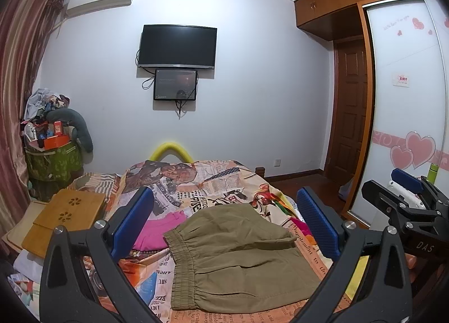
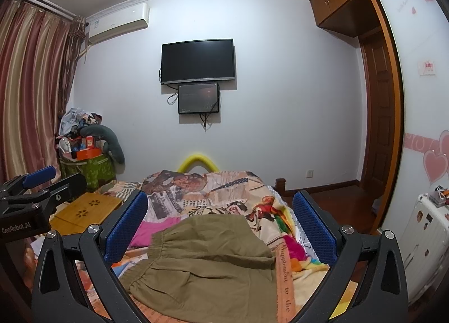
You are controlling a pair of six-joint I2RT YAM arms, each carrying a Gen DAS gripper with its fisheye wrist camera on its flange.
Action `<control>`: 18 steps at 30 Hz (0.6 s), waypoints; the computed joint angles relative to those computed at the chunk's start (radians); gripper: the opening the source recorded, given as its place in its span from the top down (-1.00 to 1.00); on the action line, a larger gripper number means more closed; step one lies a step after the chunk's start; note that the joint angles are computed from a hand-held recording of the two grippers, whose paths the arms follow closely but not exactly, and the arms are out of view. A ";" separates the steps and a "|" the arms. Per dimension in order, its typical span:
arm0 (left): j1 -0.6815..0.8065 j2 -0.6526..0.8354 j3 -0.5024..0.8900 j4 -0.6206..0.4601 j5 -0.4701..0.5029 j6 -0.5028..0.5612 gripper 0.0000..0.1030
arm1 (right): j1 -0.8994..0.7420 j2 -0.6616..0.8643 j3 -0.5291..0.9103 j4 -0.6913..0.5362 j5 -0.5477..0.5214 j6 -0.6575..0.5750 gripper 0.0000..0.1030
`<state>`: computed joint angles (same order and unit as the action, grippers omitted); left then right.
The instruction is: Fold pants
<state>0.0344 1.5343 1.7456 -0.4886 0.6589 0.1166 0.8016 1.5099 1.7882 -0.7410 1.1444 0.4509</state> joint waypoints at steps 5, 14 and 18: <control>-0.002 0.001 0.001 -0.004 0.000 -0.001 -0.99 | -0.003 0.003 0.011 -0.010 -0.002 0.002 -1.00; 0.000 0.000 -0.003 -0.006 0.004 0.003 -0.99 | -0.004 -0.002 -0.006 -0.003 -0.005 0.009 -1.00; -0.001 -0.003 -0.012 0.002 0.003 0.005 -0.99 | -0.004 -0.001 -0.008 -0.002 -0.004 0.010 -1.00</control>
<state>0.0335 1.5312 1.7332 -0.4863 0.6614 0.1214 0.7981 1.5086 1.7804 -0.7430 1.1404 0.4612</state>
